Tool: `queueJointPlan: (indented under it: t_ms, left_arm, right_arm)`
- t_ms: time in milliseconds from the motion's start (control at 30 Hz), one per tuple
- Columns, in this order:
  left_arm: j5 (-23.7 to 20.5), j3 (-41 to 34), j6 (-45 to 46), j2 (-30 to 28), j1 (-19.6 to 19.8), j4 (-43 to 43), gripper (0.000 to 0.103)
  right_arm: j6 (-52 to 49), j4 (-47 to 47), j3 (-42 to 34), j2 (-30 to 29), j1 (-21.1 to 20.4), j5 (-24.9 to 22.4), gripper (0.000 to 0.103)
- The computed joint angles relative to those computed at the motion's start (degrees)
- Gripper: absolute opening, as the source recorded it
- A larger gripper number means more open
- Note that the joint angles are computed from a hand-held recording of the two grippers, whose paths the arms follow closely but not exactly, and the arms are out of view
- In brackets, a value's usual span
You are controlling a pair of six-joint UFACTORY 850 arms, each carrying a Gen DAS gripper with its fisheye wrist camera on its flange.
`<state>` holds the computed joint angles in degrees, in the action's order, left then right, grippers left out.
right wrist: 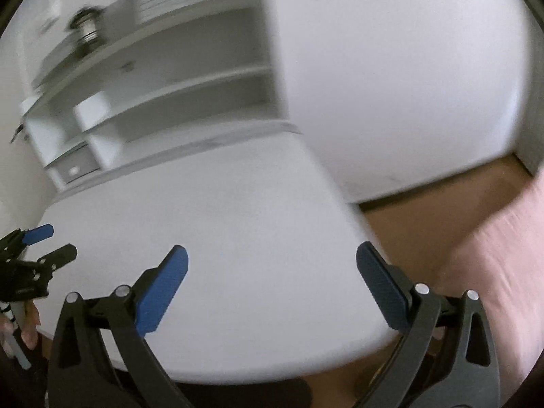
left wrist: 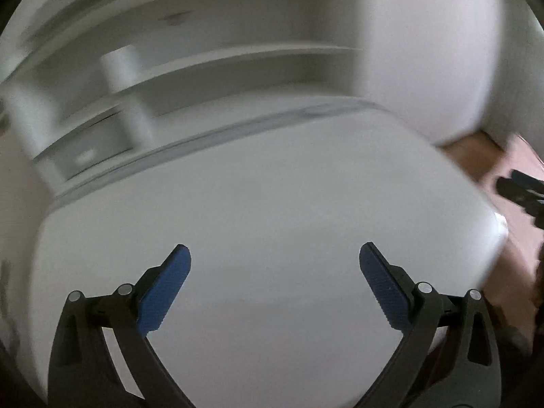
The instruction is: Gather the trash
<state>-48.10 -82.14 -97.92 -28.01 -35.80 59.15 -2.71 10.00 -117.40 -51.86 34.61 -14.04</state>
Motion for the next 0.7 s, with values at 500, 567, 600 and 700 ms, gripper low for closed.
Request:
queueJointPlan:
  t_ms: [500, 567, 600, 700]
  left_arm:
    - [-13.23, 21.81, -20.69, 17.25, -4.47, -0.25, 0.096]
    - [-14.00, 21.52, -19.92, 16.81, -4.73, -0.54, 0.096]
    - [-15.09, 21.40, -19.95, 16.70, -5.53, -0.48, 0.096]
    - [-16.04, 22.54, -21.13, 17.47, -6.70, 0.05, 0.096]
  right_arm:
    - [-14.16, 4.03, -7.42, -3.48, 7.82, 0.19, 0.096]
    - [-15.82, 5.35, -5.42, -2.25, 8.22, 1.18, 0.096]
    - [-17.52, 7.05, -4.66, -1.78, 8.26, 1.55, 0.096]
    - [-20.17, 10.18, -1.60, 0.27, 8.68, 3.17, 0.096]
